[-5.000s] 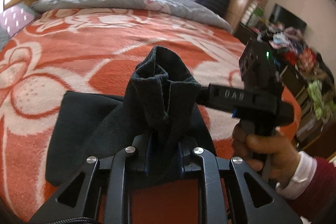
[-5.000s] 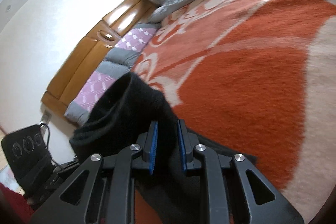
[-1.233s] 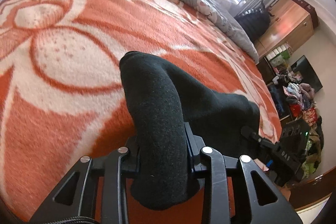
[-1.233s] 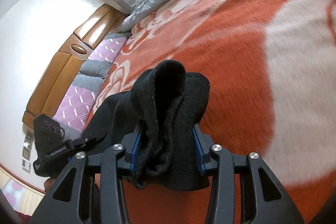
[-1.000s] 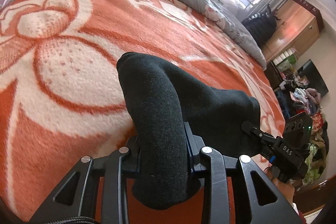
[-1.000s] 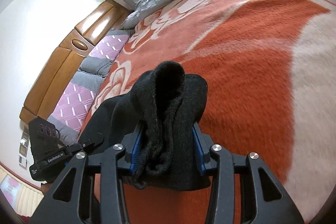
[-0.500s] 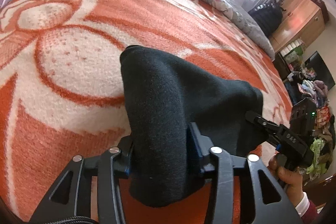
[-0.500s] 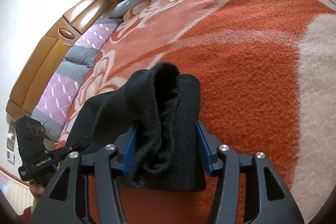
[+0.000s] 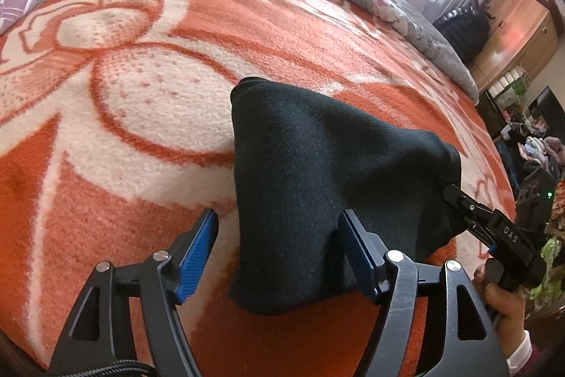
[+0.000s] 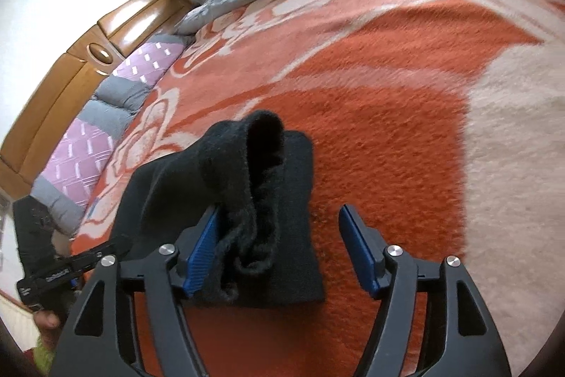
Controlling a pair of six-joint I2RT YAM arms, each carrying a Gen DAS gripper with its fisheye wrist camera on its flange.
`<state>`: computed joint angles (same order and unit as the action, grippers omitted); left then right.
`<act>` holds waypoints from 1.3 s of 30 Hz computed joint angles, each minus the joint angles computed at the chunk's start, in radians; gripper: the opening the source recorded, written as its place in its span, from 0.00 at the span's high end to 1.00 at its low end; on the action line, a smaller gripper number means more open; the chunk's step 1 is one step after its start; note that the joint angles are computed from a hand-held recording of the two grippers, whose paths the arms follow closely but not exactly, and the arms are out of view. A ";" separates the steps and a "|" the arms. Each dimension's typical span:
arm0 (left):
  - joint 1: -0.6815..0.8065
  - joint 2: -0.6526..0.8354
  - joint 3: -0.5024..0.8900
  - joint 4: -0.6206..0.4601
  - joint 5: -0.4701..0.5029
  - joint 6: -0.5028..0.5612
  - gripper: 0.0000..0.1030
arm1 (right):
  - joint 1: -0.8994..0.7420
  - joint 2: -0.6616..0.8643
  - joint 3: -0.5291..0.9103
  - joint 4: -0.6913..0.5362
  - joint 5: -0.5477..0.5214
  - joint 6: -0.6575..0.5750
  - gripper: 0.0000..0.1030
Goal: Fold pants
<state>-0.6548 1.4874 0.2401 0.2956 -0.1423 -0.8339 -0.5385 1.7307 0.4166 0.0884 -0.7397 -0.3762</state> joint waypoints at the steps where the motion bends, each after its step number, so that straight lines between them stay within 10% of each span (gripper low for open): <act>1: -0.009 -0.007 -0.001 -0.011 -0.013 -0.006 0.30 | -0.004 -0.013 -0.012 0.014 0.012 -0.002 0.29; 39: -0.555 -0.093 0.139 -0.581 -0.489 -0.394 0.20 | -0.055 -0.787 -0.354 -0.319 -0.006 -0.270 0.13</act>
<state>-1.2096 1.3944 0.3789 -0.2854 -0.6313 -1.2283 -0.5934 0.9436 0.0627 -0.2306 -0.7452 -0.6458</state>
